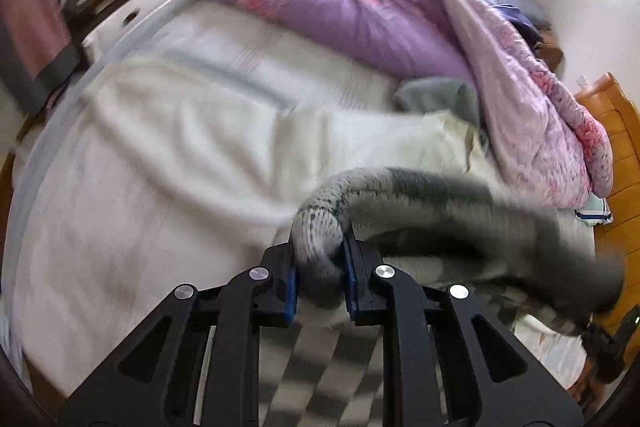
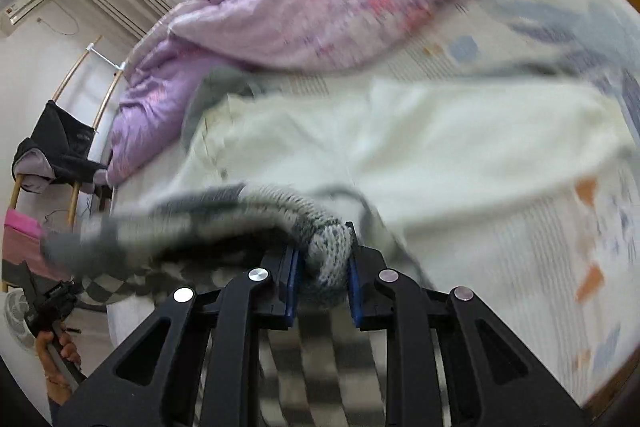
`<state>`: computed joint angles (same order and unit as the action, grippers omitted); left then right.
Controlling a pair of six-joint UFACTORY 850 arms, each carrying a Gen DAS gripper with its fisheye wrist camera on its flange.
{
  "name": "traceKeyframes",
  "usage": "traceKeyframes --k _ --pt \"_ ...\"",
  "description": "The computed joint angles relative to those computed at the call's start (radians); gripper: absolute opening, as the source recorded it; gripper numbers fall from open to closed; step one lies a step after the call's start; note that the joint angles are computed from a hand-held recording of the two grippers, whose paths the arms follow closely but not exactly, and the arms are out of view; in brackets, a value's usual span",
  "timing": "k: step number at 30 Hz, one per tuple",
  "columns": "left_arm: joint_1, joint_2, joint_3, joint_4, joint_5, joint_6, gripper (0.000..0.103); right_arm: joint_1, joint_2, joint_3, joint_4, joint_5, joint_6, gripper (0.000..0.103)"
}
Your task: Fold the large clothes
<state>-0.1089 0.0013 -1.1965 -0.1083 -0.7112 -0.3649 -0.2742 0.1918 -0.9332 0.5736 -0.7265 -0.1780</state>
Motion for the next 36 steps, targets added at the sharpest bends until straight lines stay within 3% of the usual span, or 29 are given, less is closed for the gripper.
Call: traceKeyframes --k 6,10,11,12,14,16,19,21,23,25,27,28,29,30,31,32,36 --pt "-0.018 0.209 0.304 0.04 -0.061 -0.198 0.019 -0.03 0.123 0.186 -0.099 -0.129 0.013 0.024" --pt "-0.043 0.303 0.456 0.004 -0.104 -0.29 0.031 -0.03 0.147 0.269 -0.195 -0.174 0.078 0.042" --pt "-0.041 0.325 0.474 -0.009 -0.11 -0.301 0.041 -0.045 0.169 0.289 -0.193 -0.187 0.102 0.052" --pt "-0.042 0.35 0.491 0.0 -0.118 -0.335 0.045 -0.055 0.185 0.299 -0.189 -0.192 0.119 0.056" --pt "-0.024 0.42 0.533 -0.017 -0.098 -0.353 0.055 -0.095 0.24 0.331 -0.123 -0.219 0.13 0.056" --pt "0.015 0.468 0.562 -0.126 -0.07 -0.284 0.055 -0.138 0.277 0.359 0.002 -0.245 0.103 0.057" --pt "0.046 0.501 0.592 -0.31 -0.011 -0.156 0.059 -0.13 0.325 0.399 0.188 -0.221 0.067 0.064" --pt "0.02 0.5 0.596 -0.378 0.023 -0.1 0.062 -0.087 0.329 0.417 0.289 -0.17 0.062 0.065" --pt "-0.02 0.479 0.587 -0.428 0.07 -0.062 0.073 -0.034 0.312 0.421 0.323 -0.088 0.08 0.065" --pt "-0.035 0.44 0.575 -0.498 0.097 0.018 0.073 0.013 0.297 0.426 0.255 -0.001 0.172 0.065" --pt "-0.059 0.396 0.55 -0.488 0.107 0.026 0.073 0.031 0.282 0.441 0.296 0.05 0.182 0.064" --pt "-0.066 0.384 0.547 -0.487 0.122 0.031 0.073 0.036 0.271 0.442 0.32 0.06 0.169 0.052" --pt "-0.082 0.372 0.544 -0.452 0.143 0.001 0.073 0.047 0.261 0.44 0.334 0.078 0.157 0.03" --pt "-0.099 0.349 0.533 -0.375 0.15 -0.058 0.072 0.059 0.265 0.441 0.327 0.096 0.156 0.022" --pt "-0.106 0.327 0.525 -0.315 0.142 -0.099 0.045 0.077 0.261 0.432 0.279 0.113 0.19 0.014" --pt "-0.104 0.299 0.513 -0.284 0.11 -0.106 0.012 0.091 0.261 0.422 0.217 0.119 0.236 0.013" --pt "-0.089 0.375 0.545 -0.267 0.073 -0.069 0.012 0.142 0.326 0.424 0.047 0.098 0.36 0.012"
